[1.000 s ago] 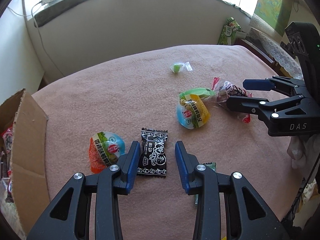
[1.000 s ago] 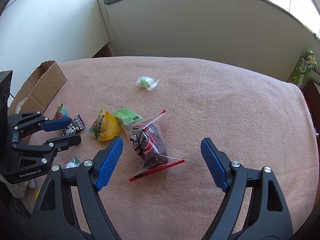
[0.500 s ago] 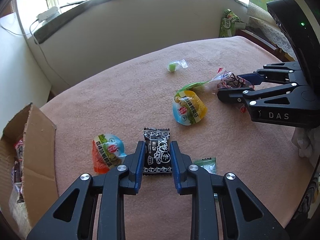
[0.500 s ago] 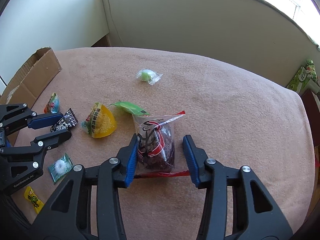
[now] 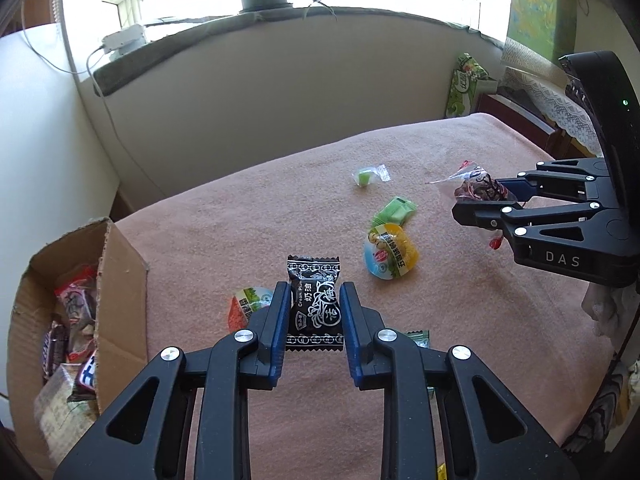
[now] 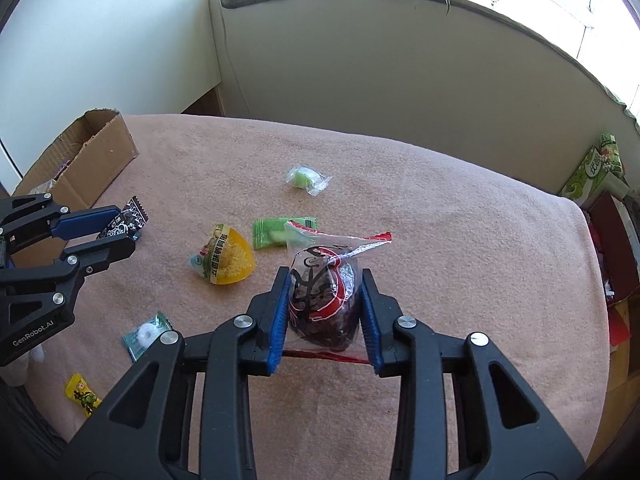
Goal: Organize snacks
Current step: 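Carry the snack bag and black packet into the box and open both tools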
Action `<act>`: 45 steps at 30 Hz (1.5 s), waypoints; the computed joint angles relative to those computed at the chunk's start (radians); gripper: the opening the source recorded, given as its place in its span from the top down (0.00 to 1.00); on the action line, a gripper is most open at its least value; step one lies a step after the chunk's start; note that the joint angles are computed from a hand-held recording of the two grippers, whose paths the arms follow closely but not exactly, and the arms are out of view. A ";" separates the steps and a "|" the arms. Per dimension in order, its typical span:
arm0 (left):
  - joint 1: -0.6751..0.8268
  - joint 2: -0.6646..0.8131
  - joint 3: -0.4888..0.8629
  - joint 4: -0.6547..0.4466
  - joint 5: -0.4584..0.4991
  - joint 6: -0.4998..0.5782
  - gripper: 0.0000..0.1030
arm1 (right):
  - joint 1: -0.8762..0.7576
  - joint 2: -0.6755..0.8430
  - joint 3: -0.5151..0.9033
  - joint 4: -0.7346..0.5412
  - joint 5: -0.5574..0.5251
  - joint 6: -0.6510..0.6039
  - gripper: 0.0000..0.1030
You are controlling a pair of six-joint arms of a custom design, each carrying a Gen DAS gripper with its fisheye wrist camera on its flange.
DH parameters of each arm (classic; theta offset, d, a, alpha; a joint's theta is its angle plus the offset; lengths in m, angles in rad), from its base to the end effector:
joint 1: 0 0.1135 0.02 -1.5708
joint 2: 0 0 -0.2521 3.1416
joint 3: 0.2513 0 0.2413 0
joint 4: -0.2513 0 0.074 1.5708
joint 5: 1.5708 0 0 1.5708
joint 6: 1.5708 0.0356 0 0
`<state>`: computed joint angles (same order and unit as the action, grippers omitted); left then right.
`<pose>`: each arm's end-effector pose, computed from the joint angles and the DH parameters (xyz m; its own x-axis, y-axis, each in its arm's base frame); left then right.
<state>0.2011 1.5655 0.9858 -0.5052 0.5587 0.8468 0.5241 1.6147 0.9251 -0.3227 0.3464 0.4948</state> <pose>0.2935 0.0406 0.1956 -0.5191 0.5425 -0.6605 0.6976 0.7154 0.0394 0.2714 0.1429 0.1718 -0.7957 0.0560 -0.6031 0.0715 0.9974 -0.0018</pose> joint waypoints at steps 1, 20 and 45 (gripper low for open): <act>0.005 -0.003 0.004 -0.005 0.008 -0.001 0.77 | 0.007 -0.017 -0.002 -0.011 0.006 0.001 0.68; 0.234 0.038 0.183 -0.106 0.211 -0.009 0.77 | 0.192 0.092 0.336 -0.166 0.105 0.011 0.67; 0.404 0.271 0.431 -0.043 0.203 -0.140 0.78 | 0.360 0.509 0.903 -0.252 0.013 -0.075 0.67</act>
<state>0.6047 1.8360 1.4167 -0.5478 0.7615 0.7070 0.8840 2.1241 1.8282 -0.5748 0.3596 0.4198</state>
